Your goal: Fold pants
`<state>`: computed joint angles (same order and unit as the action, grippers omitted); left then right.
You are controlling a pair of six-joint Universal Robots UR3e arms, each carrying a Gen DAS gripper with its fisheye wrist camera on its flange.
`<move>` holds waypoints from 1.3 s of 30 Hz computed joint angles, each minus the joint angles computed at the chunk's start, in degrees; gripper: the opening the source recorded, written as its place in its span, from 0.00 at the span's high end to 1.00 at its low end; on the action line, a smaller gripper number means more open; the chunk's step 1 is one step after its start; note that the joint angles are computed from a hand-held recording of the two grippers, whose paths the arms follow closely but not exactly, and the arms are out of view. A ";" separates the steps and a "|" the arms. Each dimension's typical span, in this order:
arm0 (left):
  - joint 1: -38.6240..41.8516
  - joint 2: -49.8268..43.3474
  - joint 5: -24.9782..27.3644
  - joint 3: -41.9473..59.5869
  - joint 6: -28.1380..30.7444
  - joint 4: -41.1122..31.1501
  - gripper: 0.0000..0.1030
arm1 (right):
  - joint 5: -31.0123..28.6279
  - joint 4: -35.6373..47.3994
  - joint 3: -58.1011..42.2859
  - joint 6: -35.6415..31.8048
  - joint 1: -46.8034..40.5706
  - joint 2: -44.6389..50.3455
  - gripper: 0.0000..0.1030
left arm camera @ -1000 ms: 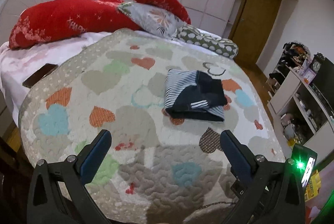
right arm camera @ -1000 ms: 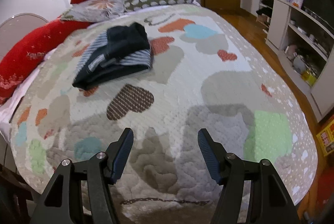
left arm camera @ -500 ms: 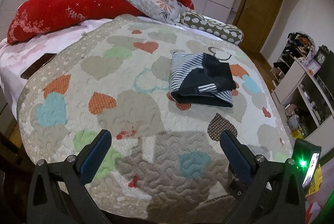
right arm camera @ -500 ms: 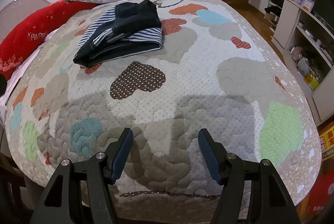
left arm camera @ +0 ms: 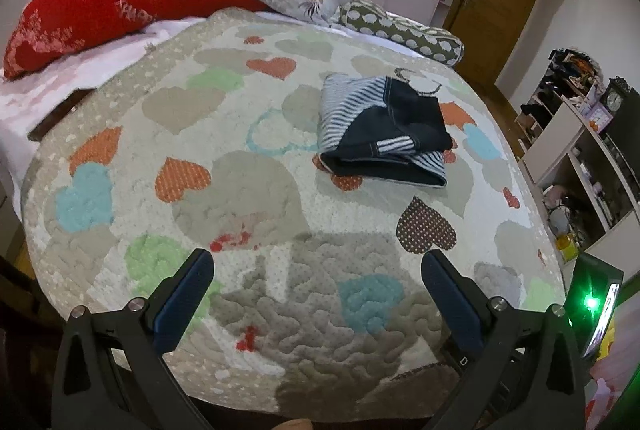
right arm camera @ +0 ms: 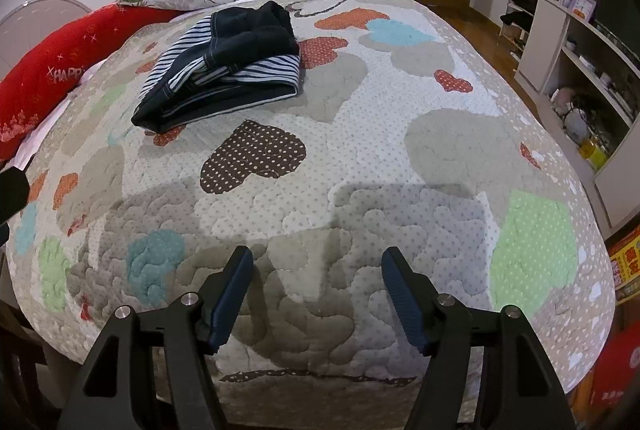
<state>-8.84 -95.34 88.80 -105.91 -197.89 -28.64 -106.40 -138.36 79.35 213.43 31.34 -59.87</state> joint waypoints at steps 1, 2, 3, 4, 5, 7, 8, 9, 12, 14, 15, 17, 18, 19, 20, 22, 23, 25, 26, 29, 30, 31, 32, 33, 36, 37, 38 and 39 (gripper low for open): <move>0.31 -0.17 -0.67 0.05 0.04 -0.44 0.00 | -0.17 0.07 -0.14 -0.12 0.06 0.10 0.30; 0.48 -0.34 -1.07 0.07 0.05 -0.57 0.00 | -0.41 0.17 -0.37 -0.17 0.18 0.25 0.30; 0.73 -0.39 -1.65 -0.02 0.05 -0.71 0.00 | -0.66 0.24 -0.55 -0.27 0.28 0.38 0.30; 0.97 -0.45 -2.16 -0.05 0.04 -0.95 0.00 | -0.86 0.32 -0.73 -0.30 0.39 0.49 0.30; 0.99 -0.39 -2.27 -0.05 -0.10 -1.30 0.00 | -1.04 0.36 -0.86 -0.32 0.50 0.59 0.30; 1.15 -0.62 -2.63 0.04 -0.21 -1.62 0.00 | -1.23 0.39 -0.98 -0.41 0.61 0.72 0.30; 1.24 -0.69 -2.88 0.08 -0.24 -1.78 0.00 | -1.30 0.39 -1.03 -0.46 0.66 0.80 0.30; 1.33 -0.71 -3.10 0.07 -0.29 -1.87 0.00 | -1.33 0.41 -1.07 -0.49 0.71 0.85 0.30; 1.62 -0.74 -3.77 -0.15 -0.28 -1.92 0.00 | -1.36 0.42 -1.03 -0.56 0.73 0.82 0.30; 1.67 -0.86 -4.09 -0.07 -0.22 -2.07 0.00 | -1.32 0.47 -1.06 -0.73 0.67 0.82 0.30; 1.62 -0.91 -4.07 -0.03 -0.19 -2.09 0.00 | -1.36 0.38 -0.96 -0.67 0.71 0.81 0.30; 1.44 -1.06 -3.81 0.10 -0.31 -2.16 0.00 | -1.56 0.32 -0.96 -0.66 0.81 0.85 0.29; 1.49 -1.01 -3.93 0.13 -0.34 -2.27 0.00 | -1.81 0.18 -0.98 -0.83 0.90 0.98 0.29; 1.33 -1.21 -3.65 0.35 -0.34 -2.53 0.00 | -1.95 0.11 -1.01 -0.94 0.98 1.06 0.29; 1.06 -1.45 -3.20 0.58 -0.36 -2.81 0.00 | -2.06 0.06 -1.00 -0.99 1.08 1.11 0.29; 1.08 -1.64 -3.51 0.52 -0.27 -2.83 0.00 | -2.25 -0.14 -0.87 -1.06 1.21 1.18 0.29; 1.01 -1.66 -3.46 0.42 -0.27 -2.66 0.00 | -2.38 -0.24 -0.82 -1.12 1.27 1.22 0.29; 0.90 -1.60 -3.23 0.19 -0.18 -2.04 0.00 | -2.77 -0.42 -0.69 -1.19 1.53 1.24 0.29; 0.83 -1.43 -3.12 -0.13 -0.14 -1.40 0.00 | -2.92 -0.43 -0.73 -1.28 1.62 1.31 0.29; -0.09 -0.69 -1.07 -1.16 -0.20 1.23 0.00 | -3.25 -0.61 -0.65 -1.57 1.74 1.36 0.29; -0.36 -0.38 -0.51 -1.59 -0.20 2.25 0.00 | -3.30 -0.67 -0.70 -1.67 1.72 1.43 0.29; -0.60 -0.08 -0.02 -1.98 -0.15 3.21 0.00 | -3.42 -0.68 -0.76 -1.75 1.77 1.53 0.29; -0.84 0.12 0.46 -2.21 -0.10 3.92 0.00 | -3.52 -0.69 -0.79 -1.73 1.85 1.57 0.29; -0.97 0.11 0.68 -2.10 -0.06 4.13 0.00 | -3.63 -0.76 -0.79 -1.79 1.90 1.60 0.29; -0.92 -0.19 0.47 -1.65 0.19 3.57 0.00 | -3.71 -0.87 -0.76 -1.92 1.93 1.64 0.28; -0.86 -0.35 0.37 -1.41 0.23 3.16 0.00 | -3.70 -0.91 -0.79 -1.98 1.90 1.71 0.28; -0.66 -0.44 0.08 -1.20 0.27 2.55 0.00 | -3.72 -0.84 -0.86 -1.93 1.93 1.74 0.28; -0.58 -0.57 -0.05 -0.97 0.26 2.04 0.00 | -3.74 -0.88 -0.88 -1.89 1.95 1.76 0.28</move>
<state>-9.42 -95.91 88.76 -106.88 -197.63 -26.60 -110.14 -139.23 78.47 211.54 33.29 -58.11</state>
